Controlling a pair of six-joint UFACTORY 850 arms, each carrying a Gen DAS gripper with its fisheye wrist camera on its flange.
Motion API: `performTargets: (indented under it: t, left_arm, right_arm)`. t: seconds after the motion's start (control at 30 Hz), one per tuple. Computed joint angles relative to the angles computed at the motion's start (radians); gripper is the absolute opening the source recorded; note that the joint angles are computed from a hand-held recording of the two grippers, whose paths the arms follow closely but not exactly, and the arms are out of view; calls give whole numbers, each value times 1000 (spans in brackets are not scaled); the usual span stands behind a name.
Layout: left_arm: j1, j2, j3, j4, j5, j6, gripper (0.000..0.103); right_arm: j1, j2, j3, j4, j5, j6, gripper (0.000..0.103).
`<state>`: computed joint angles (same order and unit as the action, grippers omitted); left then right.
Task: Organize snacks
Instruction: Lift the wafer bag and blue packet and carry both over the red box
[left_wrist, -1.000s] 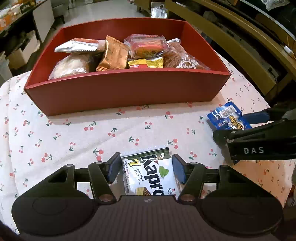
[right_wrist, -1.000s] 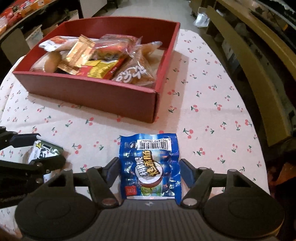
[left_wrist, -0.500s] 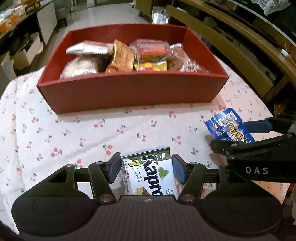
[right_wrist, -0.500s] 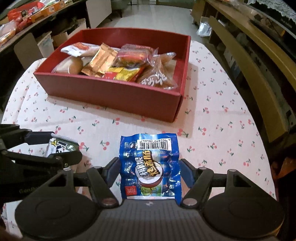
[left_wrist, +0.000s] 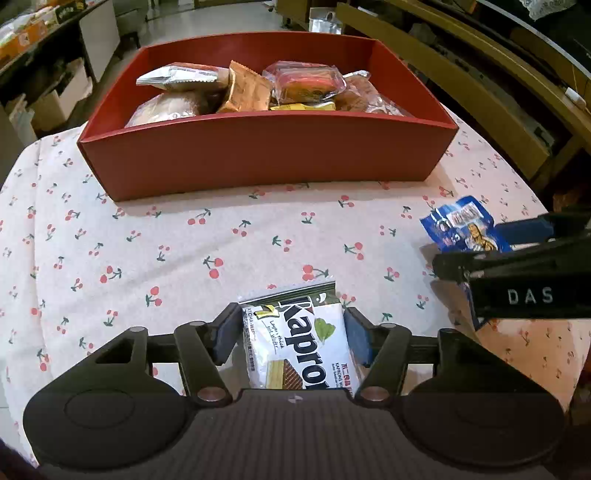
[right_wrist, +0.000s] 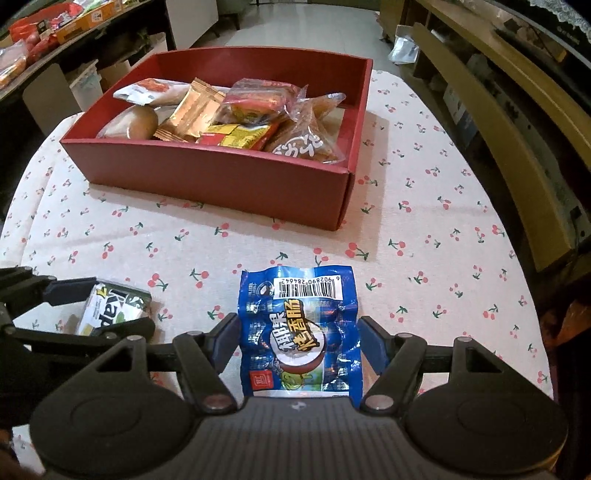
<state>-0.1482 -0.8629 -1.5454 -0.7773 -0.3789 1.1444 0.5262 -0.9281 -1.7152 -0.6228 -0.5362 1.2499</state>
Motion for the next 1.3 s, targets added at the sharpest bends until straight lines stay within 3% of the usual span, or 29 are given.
performTargets:
  t: [0.33, 1.3]
  left_arm:
    - [8, 52, 36, -237, 31, 224, 64]
    - [22, 33, -75, -373, -25, 274, 64]
  right_arm:
    - [24, 20, 3, -129, 3, 111, 73]
    - [10, 51, -10, -341, 9, 337, 73]
